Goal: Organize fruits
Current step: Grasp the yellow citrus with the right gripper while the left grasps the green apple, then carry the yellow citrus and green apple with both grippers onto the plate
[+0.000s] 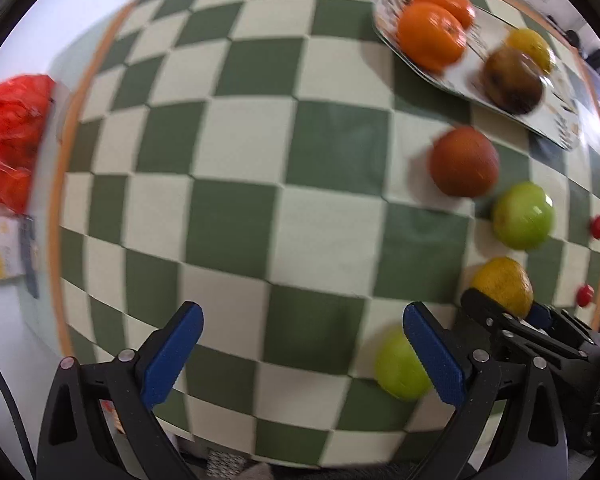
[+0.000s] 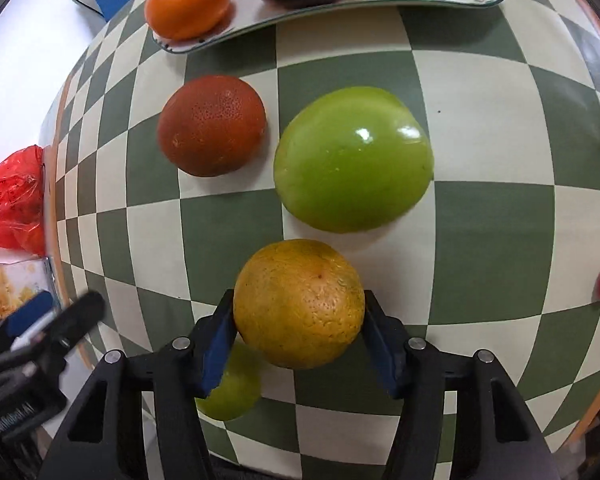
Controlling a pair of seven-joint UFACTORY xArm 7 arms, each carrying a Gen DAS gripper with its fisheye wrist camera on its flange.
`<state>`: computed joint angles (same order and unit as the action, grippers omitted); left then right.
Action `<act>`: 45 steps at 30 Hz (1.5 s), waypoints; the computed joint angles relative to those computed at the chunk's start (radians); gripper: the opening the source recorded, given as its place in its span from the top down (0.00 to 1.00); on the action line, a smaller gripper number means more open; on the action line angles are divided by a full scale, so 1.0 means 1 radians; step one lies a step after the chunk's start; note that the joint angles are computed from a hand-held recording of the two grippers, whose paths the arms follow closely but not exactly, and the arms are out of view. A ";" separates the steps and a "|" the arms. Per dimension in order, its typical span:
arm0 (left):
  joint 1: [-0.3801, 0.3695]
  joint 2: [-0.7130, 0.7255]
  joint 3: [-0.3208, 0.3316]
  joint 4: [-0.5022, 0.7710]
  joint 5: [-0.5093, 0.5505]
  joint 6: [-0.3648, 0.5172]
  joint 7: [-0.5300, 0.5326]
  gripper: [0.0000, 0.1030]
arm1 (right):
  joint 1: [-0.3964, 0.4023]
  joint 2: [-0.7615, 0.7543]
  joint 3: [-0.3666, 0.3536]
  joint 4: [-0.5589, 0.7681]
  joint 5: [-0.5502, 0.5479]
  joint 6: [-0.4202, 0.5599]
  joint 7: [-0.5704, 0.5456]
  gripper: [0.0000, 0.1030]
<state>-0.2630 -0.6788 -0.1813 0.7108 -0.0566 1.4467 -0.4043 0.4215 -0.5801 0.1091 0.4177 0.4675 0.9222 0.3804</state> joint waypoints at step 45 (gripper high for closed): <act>-0.109 0.394 0.015 0.446 -0.306 -0.191 -0.003 0.50 | -0.294 -0.149 -0.258 0.081 -0.056 0.104 -0.234 0.41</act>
<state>-0.3724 -0.2845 -0.1663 1.1570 -0.3631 1.2554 -0.4072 0.1277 -0.7292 -0.1489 0.4990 0.4110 1.0261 0.1462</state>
